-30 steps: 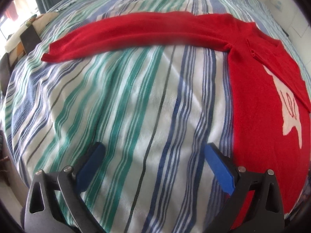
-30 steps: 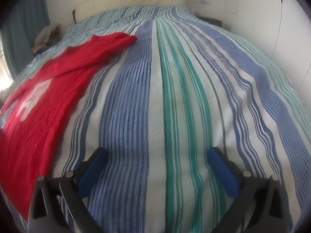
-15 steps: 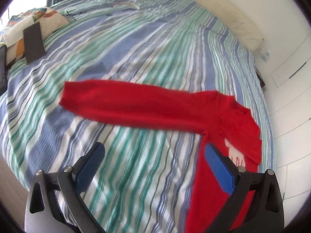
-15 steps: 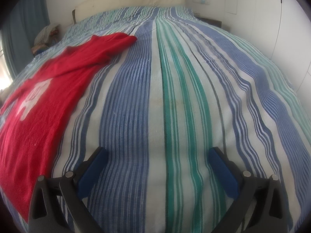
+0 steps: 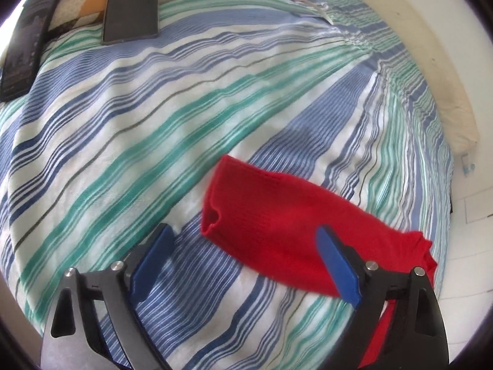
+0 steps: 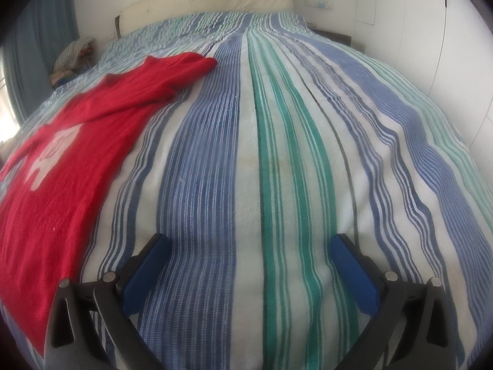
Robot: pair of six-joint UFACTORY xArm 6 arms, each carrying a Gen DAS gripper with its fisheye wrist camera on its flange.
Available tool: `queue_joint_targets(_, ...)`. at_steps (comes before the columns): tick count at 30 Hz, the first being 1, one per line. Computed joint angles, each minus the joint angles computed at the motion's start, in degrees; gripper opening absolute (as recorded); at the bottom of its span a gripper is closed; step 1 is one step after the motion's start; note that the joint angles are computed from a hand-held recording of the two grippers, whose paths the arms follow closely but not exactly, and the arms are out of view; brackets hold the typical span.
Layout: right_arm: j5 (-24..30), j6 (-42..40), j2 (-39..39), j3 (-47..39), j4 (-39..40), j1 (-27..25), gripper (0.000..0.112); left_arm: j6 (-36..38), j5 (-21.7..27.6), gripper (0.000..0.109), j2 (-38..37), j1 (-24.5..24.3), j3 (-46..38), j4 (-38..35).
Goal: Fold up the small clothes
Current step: 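Close the left gripper on the other sleeve cuff and lift it, then fold the held sleeve over the sweater body and open the left gripper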
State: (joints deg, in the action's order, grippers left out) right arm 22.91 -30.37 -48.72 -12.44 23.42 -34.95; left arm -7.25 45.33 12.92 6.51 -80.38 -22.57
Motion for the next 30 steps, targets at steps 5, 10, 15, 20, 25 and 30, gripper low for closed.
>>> queue_joint_targets(5,-0.3,0.4,0.0,0.1,-0.4,0.2,0.103,-1.6,-1.1,0.037,1.8,-1.7,-0.7,3.9)
queue_joint_targets(10,-0.3,0.4,0.0,0.1,-0.4,0.2,0.103,-8.3,1.7,0.004,0.3,-3.8,-3.7,14.4)
queue_joint_targets(15,-0.8,1.0,-0.1,0.4,-0.9,0.5,0.103,-3.3,4.2,0.004,0.3,-11.4,-15.1,19.6)
queue_joint_targets(20,-1.2,1.5,0.2,0.3,-1.5,0.7,0.103,4.1,7.9,0.004,5.7,-22.6,-31.9,15.8)
queue_joint_targets(25,-1.3,1.4,0.2,0.3,-1.3,0.7,0.103,12.5,13.7,0.005,13.3,-32.6,-44.8,9.1)
queue_joint_targets(30,-1.4,1.4,0.3,0.3,-1.3,0.7,0.103,13.2,16.2,0.086,17.4,-37.3,-47.3,10.0)
